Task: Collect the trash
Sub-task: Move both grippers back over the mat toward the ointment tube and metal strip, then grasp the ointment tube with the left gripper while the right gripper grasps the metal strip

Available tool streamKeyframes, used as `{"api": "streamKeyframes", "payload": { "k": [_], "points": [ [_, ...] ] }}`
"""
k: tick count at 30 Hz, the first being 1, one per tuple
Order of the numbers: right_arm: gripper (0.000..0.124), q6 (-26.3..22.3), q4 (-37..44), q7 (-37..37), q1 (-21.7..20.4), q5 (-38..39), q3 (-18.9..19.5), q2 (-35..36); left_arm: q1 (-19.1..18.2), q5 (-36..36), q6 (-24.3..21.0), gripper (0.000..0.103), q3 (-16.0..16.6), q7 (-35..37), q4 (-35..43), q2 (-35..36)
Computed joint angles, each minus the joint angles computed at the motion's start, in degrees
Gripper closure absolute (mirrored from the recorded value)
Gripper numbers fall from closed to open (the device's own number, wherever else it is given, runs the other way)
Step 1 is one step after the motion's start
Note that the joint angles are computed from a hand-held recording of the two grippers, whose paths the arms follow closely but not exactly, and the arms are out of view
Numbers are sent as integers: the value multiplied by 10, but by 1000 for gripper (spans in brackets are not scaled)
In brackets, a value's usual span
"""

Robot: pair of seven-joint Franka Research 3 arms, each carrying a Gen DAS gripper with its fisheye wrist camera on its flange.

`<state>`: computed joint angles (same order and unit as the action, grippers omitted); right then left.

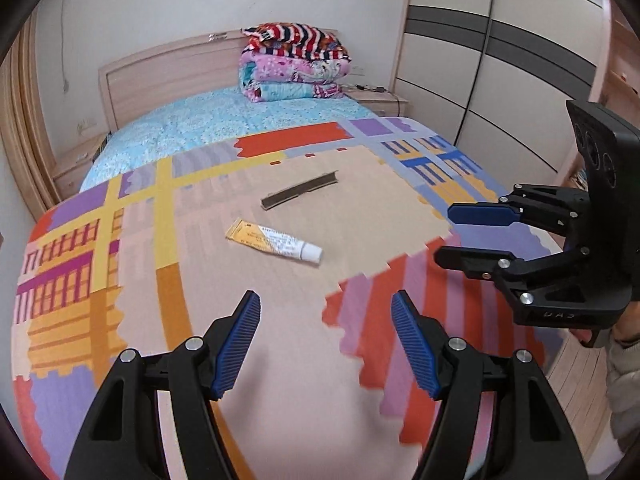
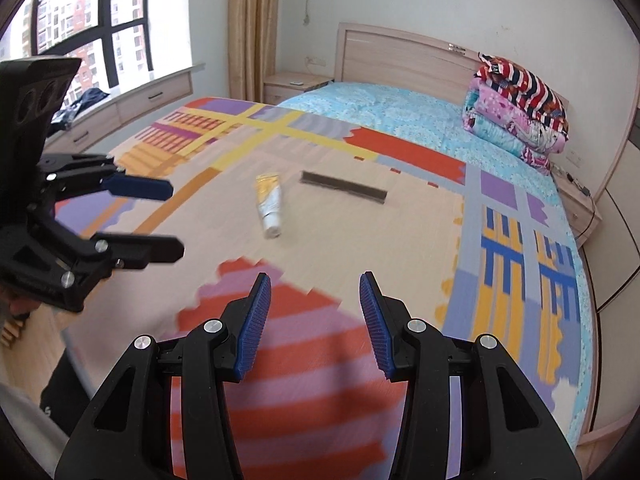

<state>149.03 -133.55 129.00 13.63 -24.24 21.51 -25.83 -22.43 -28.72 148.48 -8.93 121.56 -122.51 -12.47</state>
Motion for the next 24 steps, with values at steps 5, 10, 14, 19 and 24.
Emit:
{"api": "streamKeyframes", "payload": {
  "k": [5,10,14,19,24],
  "points": [
    [78,3,41,-14,-14,-28,-15,57,15,6,-18,38,-11,-40,52,57],
    [78,1,85,-20,-12,-56,-39,111,37,56,-6,38,-34,-99,84,99],
    [78,10,113,-38,3,-59,-69,149,49,89,-6,38,-45,-142,103,125],
    [78,19,141,-59,18,-56,-101,184,57,99,-5,38,-55,-158,115,142],
    [78,29,156,-97,31,-26,-123,204,59,134,4,38,-62,-188,120,151]
  ]
}}
